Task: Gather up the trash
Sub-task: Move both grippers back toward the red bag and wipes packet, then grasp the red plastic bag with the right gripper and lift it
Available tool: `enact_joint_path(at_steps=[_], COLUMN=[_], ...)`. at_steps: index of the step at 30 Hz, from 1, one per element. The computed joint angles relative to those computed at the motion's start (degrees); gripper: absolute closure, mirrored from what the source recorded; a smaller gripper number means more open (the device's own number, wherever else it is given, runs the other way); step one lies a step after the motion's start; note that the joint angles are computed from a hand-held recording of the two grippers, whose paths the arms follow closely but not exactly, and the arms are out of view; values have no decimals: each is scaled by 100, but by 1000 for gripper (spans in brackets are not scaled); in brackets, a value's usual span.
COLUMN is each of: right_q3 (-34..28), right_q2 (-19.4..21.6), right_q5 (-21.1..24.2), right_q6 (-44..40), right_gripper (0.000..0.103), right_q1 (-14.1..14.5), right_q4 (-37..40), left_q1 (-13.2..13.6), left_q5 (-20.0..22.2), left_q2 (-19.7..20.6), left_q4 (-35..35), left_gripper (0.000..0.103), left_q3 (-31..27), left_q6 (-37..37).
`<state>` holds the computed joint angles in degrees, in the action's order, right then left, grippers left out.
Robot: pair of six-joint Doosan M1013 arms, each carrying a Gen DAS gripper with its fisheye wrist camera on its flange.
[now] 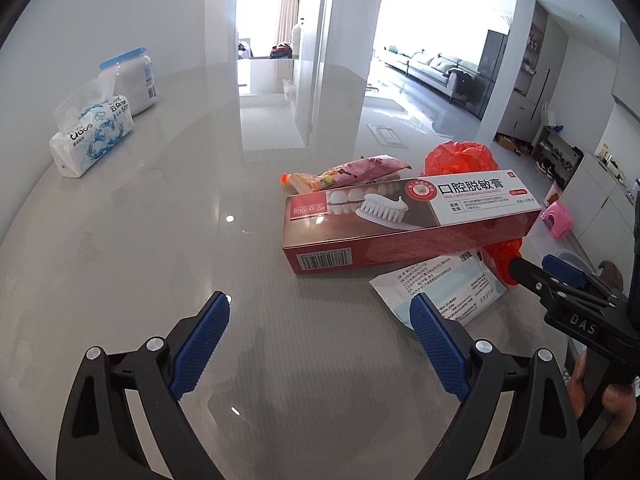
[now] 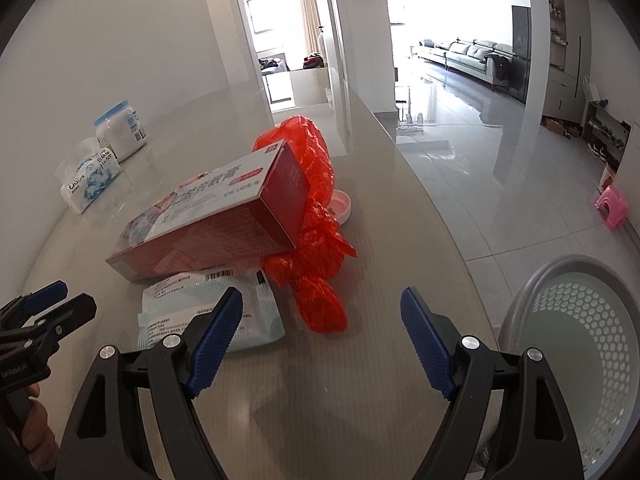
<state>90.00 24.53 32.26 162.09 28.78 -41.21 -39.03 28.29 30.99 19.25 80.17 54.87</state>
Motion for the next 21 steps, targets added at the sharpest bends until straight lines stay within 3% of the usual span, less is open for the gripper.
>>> enact_joint_path(at_steps=[11,16,18,21], right_q3=[-402,-439,-424,-381], right_q2=[297,324,307,267], right_q5=[162,186,152,128], right_q6=[-555,-678,-781,-786], right_gripper=[27,47,62,67], right_q1=[-58,-64,-70,-61], right_q4=[274,332,381,348], left_q1=[-20,-48,-55,-66], left_q5=[-8,-14,-12,-33], left_q2=[-1,-18,-16,-17], left_q4=[36,-16,-33,-125], left_gripper=[13,13,13,13], left_q3=[19,35,31,33], left_q6=[-45,15,48,124])
